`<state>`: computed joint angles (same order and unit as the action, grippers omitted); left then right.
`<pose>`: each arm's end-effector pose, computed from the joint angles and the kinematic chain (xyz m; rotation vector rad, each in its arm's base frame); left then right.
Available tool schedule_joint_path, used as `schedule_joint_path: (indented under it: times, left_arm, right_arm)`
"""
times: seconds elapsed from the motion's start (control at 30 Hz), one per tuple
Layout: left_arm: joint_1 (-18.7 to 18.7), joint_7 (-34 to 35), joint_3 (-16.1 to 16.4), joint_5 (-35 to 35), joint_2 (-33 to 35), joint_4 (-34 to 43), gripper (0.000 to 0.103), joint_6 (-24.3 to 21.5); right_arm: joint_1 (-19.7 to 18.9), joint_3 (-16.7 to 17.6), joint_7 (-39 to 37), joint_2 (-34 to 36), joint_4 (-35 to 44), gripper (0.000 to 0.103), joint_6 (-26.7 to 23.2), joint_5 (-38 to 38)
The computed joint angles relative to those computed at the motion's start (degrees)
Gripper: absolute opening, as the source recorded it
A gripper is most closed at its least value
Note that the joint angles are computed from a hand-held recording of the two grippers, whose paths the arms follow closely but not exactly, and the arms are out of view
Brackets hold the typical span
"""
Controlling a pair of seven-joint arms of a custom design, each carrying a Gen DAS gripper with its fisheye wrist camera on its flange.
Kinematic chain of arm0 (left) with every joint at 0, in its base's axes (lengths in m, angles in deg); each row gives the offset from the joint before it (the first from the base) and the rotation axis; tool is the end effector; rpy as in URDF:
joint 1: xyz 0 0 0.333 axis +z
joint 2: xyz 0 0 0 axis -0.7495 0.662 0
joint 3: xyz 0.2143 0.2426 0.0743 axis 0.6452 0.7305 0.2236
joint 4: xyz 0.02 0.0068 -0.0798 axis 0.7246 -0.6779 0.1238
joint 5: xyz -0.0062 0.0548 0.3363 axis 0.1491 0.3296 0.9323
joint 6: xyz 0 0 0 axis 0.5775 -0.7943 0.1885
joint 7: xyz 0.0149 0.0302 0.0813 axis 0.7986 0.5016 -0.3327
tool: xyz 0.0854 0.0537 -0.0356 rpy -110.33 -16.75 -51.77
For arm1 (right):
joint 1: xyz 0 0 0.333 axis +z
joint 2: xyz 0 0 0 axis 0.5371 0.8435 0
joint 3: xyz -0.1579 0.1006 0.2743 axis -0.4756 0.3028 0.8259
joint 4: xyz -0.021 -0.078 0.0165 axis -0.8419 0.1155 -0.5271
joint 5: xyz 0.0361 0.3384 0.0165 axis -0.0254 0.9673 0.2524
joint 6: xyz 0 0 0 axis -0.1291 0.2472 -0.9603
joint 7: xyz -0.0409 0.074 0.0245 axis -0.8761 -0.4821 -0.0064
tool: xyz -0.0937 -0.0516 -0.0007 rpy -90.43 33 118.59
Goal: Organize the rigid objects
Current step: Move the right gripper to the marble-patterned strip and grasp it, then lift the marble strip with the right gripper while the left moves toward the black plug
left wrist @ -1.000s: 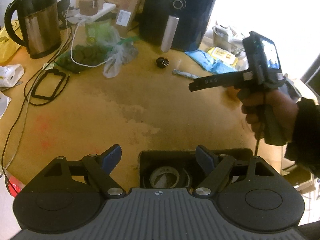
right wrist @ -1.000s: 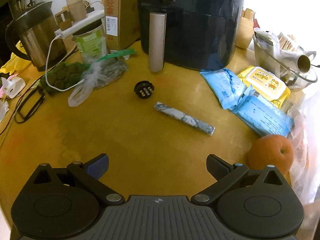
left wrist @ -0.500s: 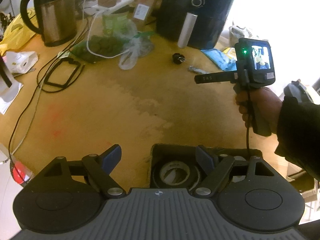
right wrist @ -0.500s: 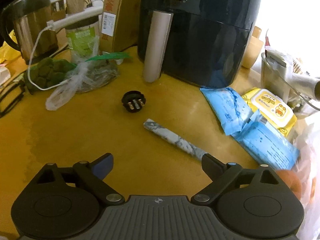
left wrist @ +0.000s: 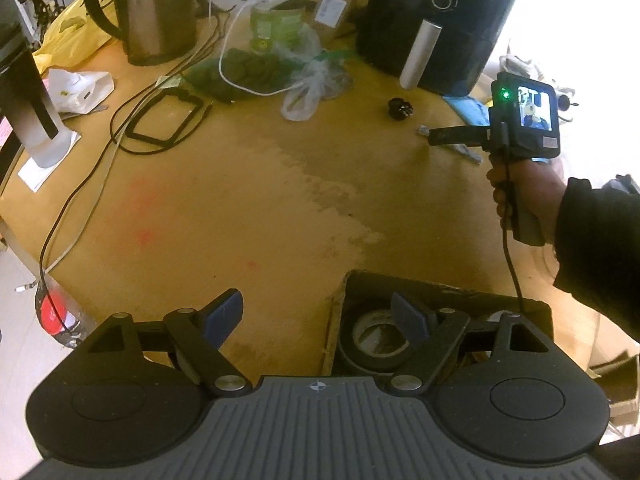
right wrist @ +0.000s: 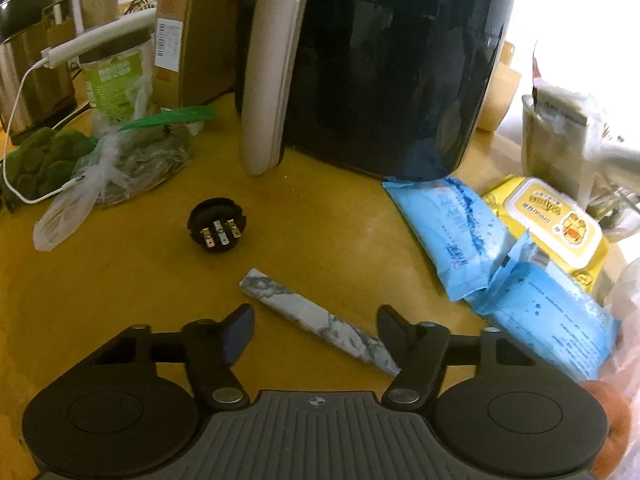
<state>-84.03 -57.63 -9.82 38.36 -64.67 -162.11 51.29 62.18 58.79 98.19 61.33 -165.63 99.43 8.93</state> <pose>0.3789 -0.4702 0.4994 -1.9333 2.1027 -0.6660 0.5877 0.2584 0.3656 -1.8828 1.8568 -0.6853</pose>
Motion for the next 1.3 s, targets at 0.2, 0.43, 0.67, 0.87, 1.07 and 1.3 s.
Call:
schedule_joint_path:
  times: [0.2, 0.43, 0.67, 0.87, 1.07, 1.3]
  left_arm:
    - [-0.1, -0.3, 0.0, 0.1, 0.1, 0.1, 0.082, -0.1]
    - [-0.1, 0.2, 0.2, 0.2, 0.9, 0.5, 0.082, 1.2]
    - [-0.6, 1.5, 0.6, 0.9, 2.1, 1.6, 0.082, 2.9]
    - [-1.1, 2.8, 1.3, 1.4, 3.5, 3.4, 0.082, 4.0]
    - [-1.3, 4.3, 2.1, 2.4, 4.5, 5.1, 0.082, 5.5]
    - [-1.4, 7.5, 2.7, 2.5, 5.9, 6.9, 0.082, 5.9]
  right_arm:
    - [-1.5, 0.7, -0.5, 0.4, -0.7, 0.041, 2.9, 3.8]
    - [-1.8, 2.3, -5.5, -0.5, -1.0, 0.017, 1.0, 8.2]
    - [-2.6, 4.3, -7.6, -2.5, -2.3, 0.017, -2.0, 12.1]
    - [-3.0, 5.4, -8.1, -5.3, -5.3, 0.017, -0.4, 13.5]
    - [-2.8, 5.7, -7.7, -8.3, -7.9, 0.017, 1.2, 13.3]
    - [-3.0, 6.6, -6.5, -11.9, -10.4, 0.017, 2.0, 12.2]
